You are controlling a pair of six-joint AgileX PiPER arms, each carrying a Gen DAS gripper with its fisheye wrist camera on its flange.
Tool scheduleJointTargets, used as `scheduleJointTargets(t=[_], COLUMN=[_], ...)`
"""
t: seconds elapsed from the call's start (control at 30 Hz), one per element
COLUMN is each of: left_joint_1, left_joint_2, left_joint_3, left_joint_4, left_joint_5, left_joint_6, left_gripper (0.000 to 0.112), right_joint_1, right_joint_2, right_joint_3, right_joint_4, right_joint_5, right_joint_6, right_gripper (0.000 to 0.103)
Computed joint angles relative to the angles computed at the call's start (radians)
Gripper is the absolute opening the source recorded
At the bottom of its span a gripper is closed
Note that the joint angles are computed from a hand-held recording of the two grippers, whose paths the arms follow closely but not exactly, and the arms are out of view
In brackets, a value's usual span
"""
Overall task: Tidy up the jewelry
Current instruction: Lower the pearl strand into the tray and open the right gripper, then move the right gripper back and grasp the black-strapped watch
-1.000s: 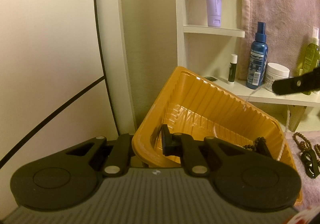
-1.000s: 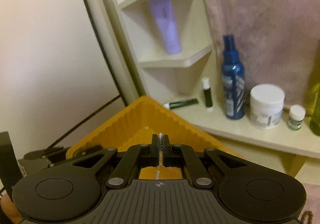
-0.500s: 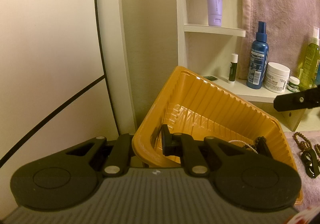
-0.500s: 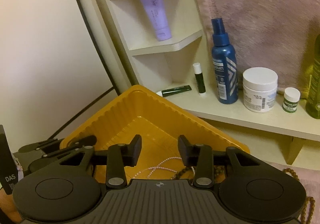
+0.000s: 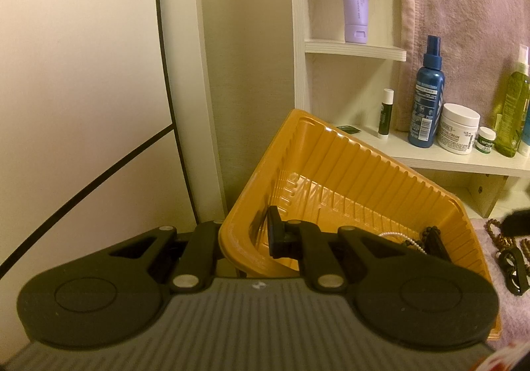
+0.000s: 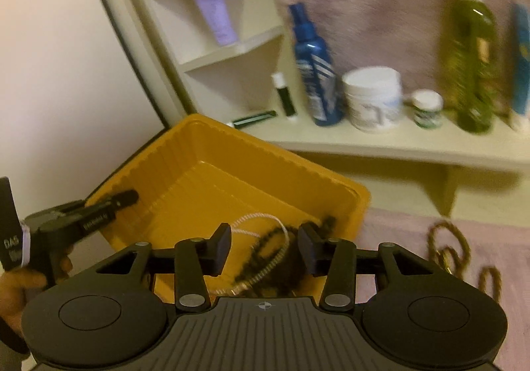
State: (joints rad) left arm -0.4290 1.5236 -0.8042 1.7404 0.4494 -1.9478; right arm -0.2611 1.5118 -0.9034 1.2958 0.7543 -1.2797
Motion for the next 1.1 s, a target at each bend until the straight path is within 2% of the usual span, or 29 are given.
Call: scheduleJointTargets(t=[0.1, 0.27, 0.33, 0.6, 0.8, 1.1], left_joint_1=[-0.003, -0.007, -0.009, -0.011, -0.013, -0.015], left_joint_2=[0.0, -0.001, -0.001, 0.005, 0.008, 0.01], left_joint_3=[-0.002, -0.005, -0.005, -0.011, -0.016, -0.018], left_joint_4=[-0.006, -0.025, -0.028, -0.037, -0.049, -0.052], left_joint_5=[0.004, 0.009, 0.012, 0.018, 0.019, 0.02], left_joint_6=[0.007, 0.029, 0.036, 0.052, 0.069, 0.074], left_gripper=[0.011, 0.011, 0.011, 0.011, 0.011, 0.011], right_joint_1=[-0.055, -0.127, -0.165, -0.233, -0.206, -0.136], right_joint_2=[-0.025, -0.069, -0.072, -0.072, -0.065, 0.007], right_joint_3=[0.053, 0.126, 0.14, 0.188, 0.213, 0.199], right_joint_4=[-0.007, -0.06, -0.074, -0.158, -0.152, 0.003], right_joint_5=[0.002, -0.057, -0.049, -0.115, -0.201, -0.303], right_joint_6=[-0.009, 0.011, -0.003, 0.013, -0.029, -0.195], right_gripper=[0.046, 0.047, 0.047, 0.047, 0.047, 0.047])
